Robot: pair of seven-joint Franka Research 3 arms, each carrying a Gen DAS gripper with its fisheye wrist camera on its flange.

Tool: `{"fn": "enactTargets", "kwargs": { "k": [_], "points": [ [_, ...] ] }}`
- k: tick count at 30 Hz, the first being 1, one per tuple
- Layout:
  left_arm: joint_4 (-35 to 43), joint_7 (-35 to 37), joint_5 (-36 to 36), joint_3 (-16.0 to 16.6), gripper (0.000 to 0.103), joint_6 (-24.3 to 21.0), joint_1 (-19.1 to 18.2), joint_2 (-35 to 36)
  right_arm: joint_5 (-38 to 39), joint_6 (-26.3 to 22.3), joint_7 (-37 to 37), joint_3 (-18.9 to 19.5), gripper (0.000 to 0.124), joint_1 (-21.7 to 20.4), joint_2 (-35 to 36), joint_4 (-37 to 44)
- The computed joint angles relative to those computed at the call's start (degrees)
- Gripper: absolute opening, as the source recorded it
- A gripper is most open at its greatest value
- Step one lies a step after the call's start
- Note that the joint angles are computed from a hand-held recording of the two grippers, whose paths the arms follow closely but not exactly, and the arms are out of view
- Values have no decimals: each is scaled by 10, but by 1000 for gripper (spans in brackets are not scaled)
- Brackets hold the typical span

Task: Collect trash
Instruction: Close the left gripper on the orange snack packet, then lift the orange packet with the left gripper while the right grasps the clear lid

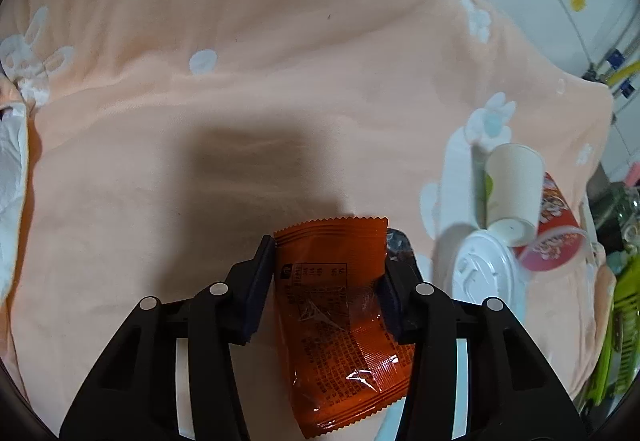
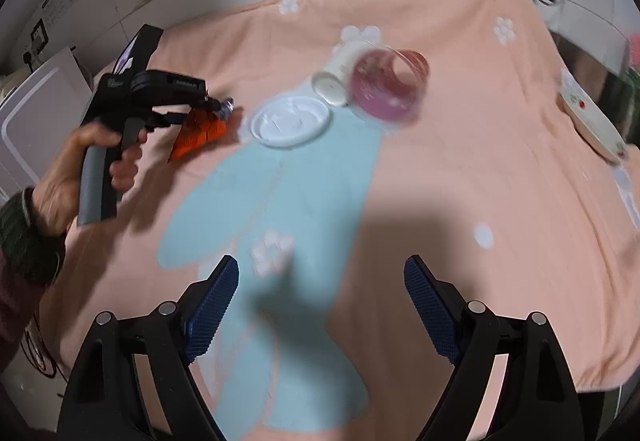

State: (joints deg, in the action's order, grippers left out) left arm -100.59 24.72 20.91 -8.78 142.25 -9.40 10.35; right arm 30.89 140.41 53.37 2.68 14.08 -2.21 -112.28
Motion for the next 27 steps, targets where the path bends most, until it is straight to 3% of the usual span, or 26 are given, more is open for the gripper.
{"fn": "enactTargets", "kwargs": {
  "k": [11, 17, 27],
  "points": [
    [-56, 42, -20, -5, 42, 30, 11, -54, -17, -5, 41, 29, 82, 27, 126, 143],
    [-81, 66, -40, -7, 42, 47, 18, -76, -71, -5, 98, 32, 82, 47, 190, 217],
    [-106, 89, -50, -8, 42, 57, 23, -106, -116, -57, 170, 32, 88, 55, 292, 349]
  ]
}}
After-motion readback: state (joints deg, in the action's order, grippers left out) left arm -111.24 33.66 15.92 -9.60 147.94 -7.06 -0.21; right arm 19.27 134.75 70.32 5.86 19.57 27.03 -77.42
